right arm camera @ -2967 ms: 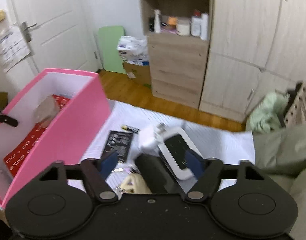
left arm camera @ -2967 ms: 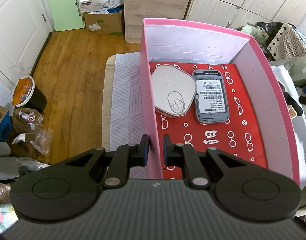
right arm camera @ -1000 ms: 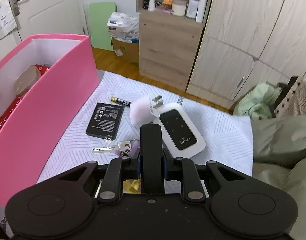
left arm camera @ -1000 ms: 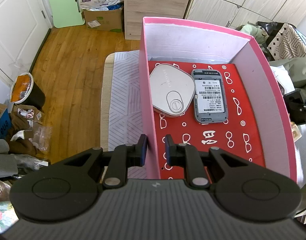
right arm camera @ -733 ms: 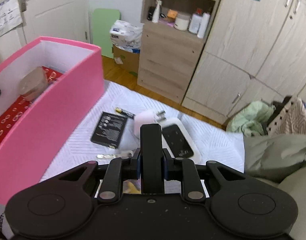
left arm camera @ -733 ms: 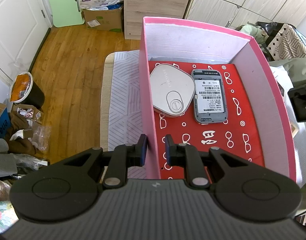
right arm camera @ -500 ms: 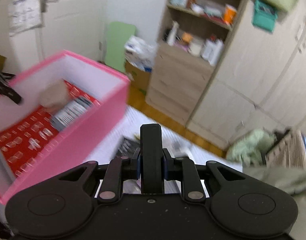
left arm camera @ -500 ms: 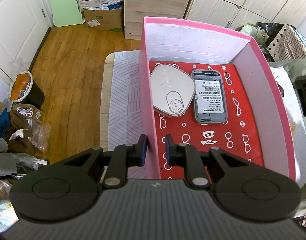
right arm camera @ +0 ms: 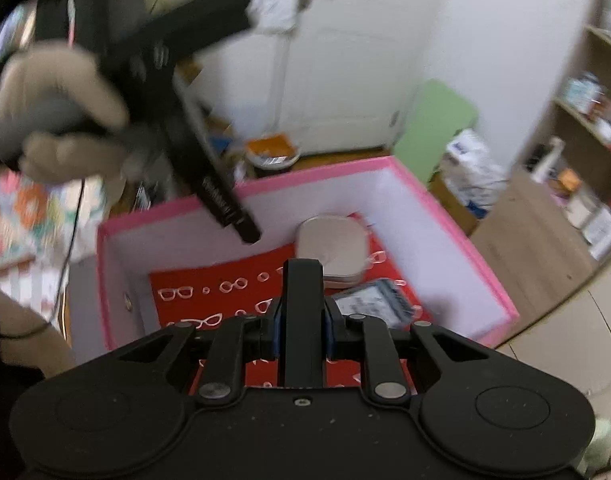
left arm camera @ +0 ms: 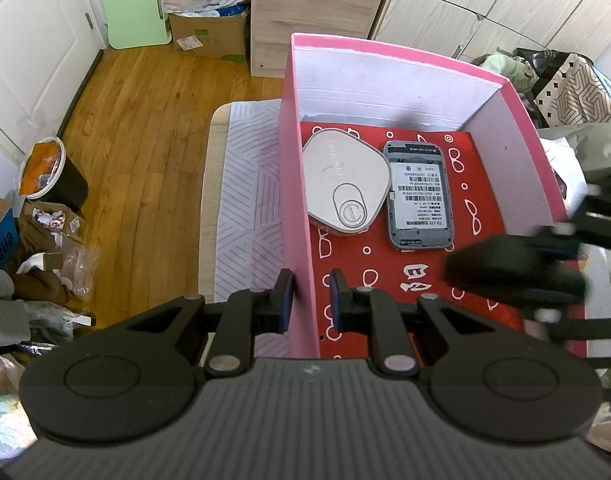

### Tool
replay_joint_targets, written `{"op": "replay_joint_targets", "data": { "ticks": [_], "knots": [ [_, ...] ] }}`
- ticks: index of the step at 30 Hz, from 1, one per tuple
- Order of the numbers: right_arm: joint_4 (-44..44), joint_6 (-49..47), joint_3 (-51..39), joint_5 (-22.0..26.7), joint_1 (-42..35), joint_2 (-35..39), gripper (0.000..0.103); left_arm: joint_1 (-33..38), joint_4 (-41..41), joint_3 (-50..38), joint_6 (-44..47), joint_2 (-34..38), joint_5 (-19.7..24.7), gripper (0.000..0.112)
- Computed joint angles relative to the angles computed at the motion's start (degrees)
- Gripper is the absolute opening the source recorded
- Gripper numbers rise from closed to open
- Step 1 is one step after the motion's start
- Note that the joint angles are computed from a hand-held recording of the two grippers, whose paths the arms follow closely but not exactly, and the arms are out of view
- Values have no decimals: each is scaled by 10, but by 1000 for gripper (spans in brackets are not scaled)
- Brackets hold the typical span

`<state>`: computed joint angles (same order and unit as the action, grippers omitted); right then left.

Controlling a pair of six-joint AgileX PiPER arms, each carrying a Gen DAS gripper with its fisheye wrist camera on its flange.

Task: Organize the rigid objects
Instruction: 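Place the black device into the pink box below the router, release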

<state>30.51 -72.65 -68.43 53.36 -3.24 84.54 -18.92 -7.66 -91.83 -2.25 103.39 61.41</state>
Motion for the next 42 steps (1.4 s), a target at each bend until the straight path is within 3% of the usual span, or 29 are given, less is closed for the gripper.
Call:
{"op": "replay_joint_targets", "data": {
  "ticks": [9, 20, 21, 22, 23, 24, 30, 32, 33, 34, 36, 42],
  "knots": [
    [-115, 45, -59, -53, 111, 111, 22, 14, -20, 4, 13, -1, 0, 16],
    [-192, 66, 2, -149, 169, 89, 22, 15, -24, 13, 19, -6, -6, 16],
    [-194, 74, 3, -148, 170, 88, 23, 17, -27, 11, 21, -5, -4, 16],
    [-187, 74, -3, -145, 167, 92, 31, 19, -30, 8, 21, -4, -1, 16],
    [-173, 71, -11, -137, 158, 96, 38, 20, -33, 6, 22, -2, 1, 16],
    [-152, 67, -21, -121, 146, 97, 51, 22, -34, 5, 23, -2, 2, 16],
    [-33, 70, -144, 100, 39, 142, 62, 16, -25, 11, 19, -6, -4, 16],
    [-28, 72, -147, 121, 23, 140, 61, 18, -28, 12, 19, -6, -5, 16],
    [-26, 68, -143, 128, 17, 137, 52, 19, -29, 12, 18, -6, -5, 16],
    [-28, 64, -144, 129, 12, 141, 27, 19, -30, 12, 18, -6, -5, 16],
    [-33, 53, -100, 92, 19, 118, 23, 19, -29, 11, 15, -5, -4, 16],
    [-140, -6, 124, -204, 125, -23, 22, 14, -20, 3, 7, -2, 2, 16]
  ]
}}
